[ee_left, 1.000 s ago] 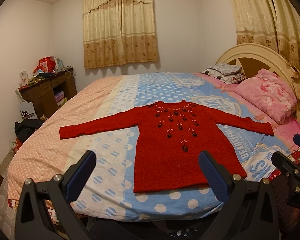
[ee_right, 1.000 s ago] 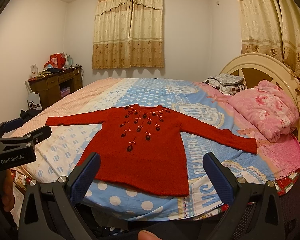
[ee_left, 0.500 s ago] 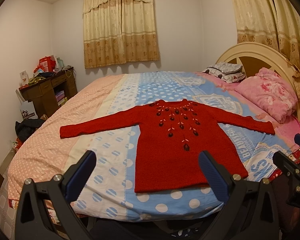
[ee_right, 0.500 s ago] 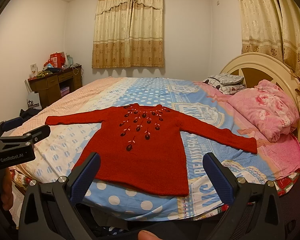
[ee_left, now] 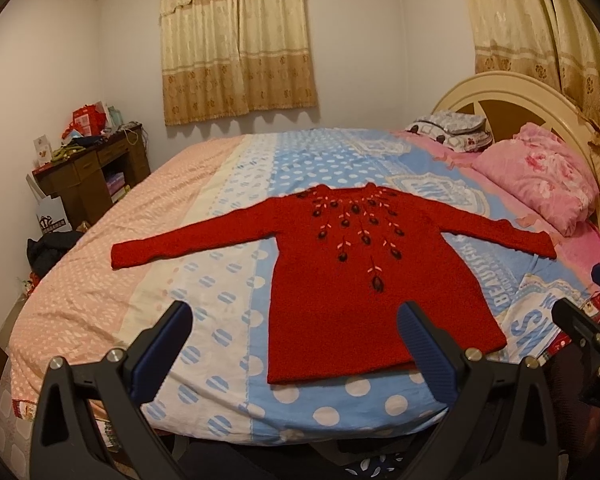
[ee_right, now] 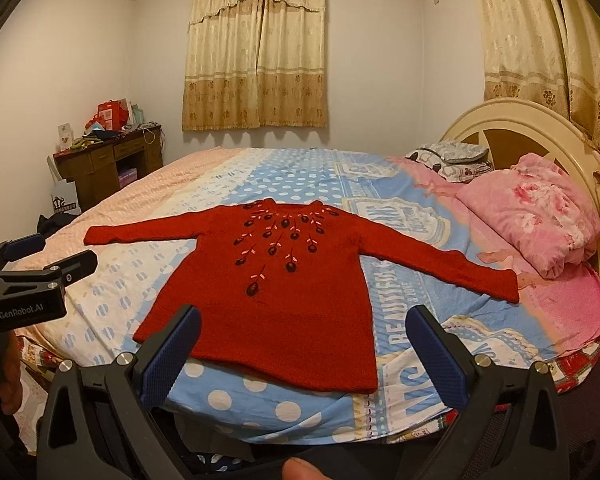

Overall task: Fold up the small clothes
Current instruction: 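Reach the right gripper to a sweater sleeve cuff and grasp it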

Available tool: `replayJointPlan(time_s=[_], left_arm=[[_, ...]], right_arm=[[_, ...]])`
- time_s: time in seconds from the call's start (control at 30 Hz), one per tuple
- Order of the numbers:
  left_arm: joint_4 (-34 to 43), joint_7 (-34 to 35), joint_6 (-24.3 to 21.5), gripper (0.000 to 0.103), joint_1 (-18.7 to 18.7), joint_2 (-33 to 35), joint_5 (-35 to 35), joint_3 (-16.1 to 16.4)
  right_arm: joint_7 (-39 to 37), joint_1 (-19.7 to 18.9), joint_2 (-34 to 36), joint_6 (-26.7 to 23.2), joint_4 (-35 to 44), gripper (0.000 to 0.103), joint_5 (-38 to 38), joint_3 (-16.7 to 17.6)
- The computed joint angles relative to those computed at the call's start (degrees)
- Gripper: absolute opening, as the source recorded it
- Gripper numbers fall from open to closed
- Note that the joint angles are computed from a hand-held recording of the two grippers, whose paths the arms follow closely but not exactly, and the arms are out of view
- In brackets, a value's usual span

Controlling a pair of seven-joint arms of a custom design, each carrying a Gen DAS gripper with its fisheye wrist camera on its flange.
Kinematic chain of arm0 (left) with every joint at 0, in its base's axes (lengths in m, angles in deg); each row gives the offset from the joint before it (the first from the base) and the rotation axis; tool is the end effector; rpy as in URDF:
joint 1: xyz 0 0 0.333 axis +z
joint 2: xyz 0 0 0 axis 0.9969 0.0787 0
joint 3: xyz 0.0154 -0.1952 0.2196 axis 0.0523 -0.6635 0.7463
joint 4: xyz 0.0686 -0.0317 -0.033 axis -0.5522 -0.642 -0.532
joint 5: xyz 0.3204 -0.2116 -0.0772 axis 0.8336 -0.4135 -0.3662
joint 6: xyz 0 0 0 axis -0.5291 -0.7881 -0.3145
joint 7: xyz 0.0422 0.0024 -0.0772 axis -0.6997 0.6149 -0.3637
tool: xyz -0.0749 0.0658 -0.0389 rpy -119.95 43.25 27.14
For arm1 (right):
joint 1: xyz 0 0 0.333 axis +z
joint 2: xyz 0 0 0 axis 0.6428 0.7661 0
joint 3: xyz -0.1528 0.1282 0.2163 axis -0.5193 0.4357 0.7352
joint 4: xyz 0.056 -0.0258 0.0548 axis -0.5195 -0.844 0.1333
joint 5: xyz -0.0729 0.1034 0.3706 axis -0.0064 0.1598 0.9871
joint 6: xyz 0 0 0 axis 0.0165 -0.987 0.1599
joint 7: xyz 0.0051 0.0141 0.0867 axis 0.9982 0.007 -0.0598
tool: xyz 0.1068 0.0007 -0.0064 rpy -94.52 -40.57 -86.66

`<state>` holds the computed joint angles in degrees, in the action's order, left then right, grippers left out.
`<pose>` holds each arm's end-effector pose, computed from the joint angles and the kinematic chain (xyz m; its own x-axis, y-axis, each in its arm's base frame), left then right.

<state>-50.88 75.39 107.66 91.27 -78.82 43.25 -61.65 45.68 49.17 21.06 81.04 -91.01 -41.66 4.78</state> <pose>0.4185 -0.0478 0.6183 0.2747 -0.9607 -0.0398 -0.5384 -0.1194 -0.8342 0.4386 0.2410 0.6228 0.3405 -0.9392 0.0433 -0.4465 -0.2021 -0.8717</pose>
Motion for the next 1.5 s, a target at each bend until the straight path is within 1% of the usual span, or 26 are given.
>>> replayJointPlan(time_s=[0.03,0.1,0.17,0.3,0.43,0.5,0.63,0.7,0.8,0.87,0.97,1.07,1.2,1.37,1.5], left_arm=[[0.5,1.1,0.0,0.103,-0.8,1.1,-0.8,0.8],[1.6,2.1,-0.2,0.103,-1.3,2.9,-1.7,1.3],[2.8,2.8,-0.2,0.103,-1.1,5.0,-1.8,1.2],[5.7,4.2,0.0,0.103,-1.2,9.3,-2.2,1.4],[8.9,5.2,0.2,0.103,-1.2,13.8,-2.0,1.4],[10.7,6.0,-0.1,0.103,-1.4,16.2,-2.4,1.7],[14.0,7.1,-0.3,0.103,-1.6,20.4,-2.3,1.9],[15.9,6.4,-0.4,0.103,-1.0,22.9,-0.8,1.5],[19.0,6.1,-1.2,0.103,-1.2,26.3,0.2,1.6],[20.8,4.6,-1.6,0.103,-1.1,28.3,2.7,1.3],[23.6,1.1,-2.1,0.103,-1.1,31.4,7.7,1.0],[26.0,-0.2,-2.4,0.103,-1.9,34.1,10.2,1.5],[28.8,-1.0,-3.1,0.103,-3.1,37.2,11.2,2.3],[32.0,-1.4,-4.4,0.103,-4.3,40.6,10.9,3.2],[33.4,-2.5,-5.3,0.103,-5.3,42.3,11.8,3.7]], right_arm=[[-0.1,0.0,0.6,-0.2,0.3,0.102,0.1,-0.1],[-0.7,0.5,2.0,-0.4,0.9,0.102,0.7,-0.9],[-2.1,1.7,3.9,-1.5,2.2,0.102,1.9,-2.4],[-1.9,1.7,7.7,-3.4,4.9,0.102,1.4,-3.6],[0.4,1.6,11.2,-4.1,7.3,0.102,0.0,-5.1],[2.8,1.1,13.4,-4.5,9.1,0.102,-2.0,-5.8],[5.3,1.9,17.9,-7.1,13.6,0.102,-2.9,-8.4],[5.2,2.6,20.3,-8.3,16.0,0.102,-2.4,-10.0],[6.2,3.3,23.6,-9.9,19.3,0.102,-3.5,-12.1],[5.5,3.5,25.7,-10.6,21.4,0.102,-2.3,-13.4],[6.9,3.7,28.6,-10.9,24.4,0.102,-2.5,-15.5],[7.8,3.4,31.5,-11.4,27.5,0.102,-1.8,-17.4],[7.3,2.1,35.4,-13.6,32.3,0.102,1.6,-19.0],[7.2,1.4,40.3,-15.9,38.6,0.101,1.6,-21.5],[7.4,-0.3,44.8,-19.1,45.3,0.099,2.9,-23.0]])
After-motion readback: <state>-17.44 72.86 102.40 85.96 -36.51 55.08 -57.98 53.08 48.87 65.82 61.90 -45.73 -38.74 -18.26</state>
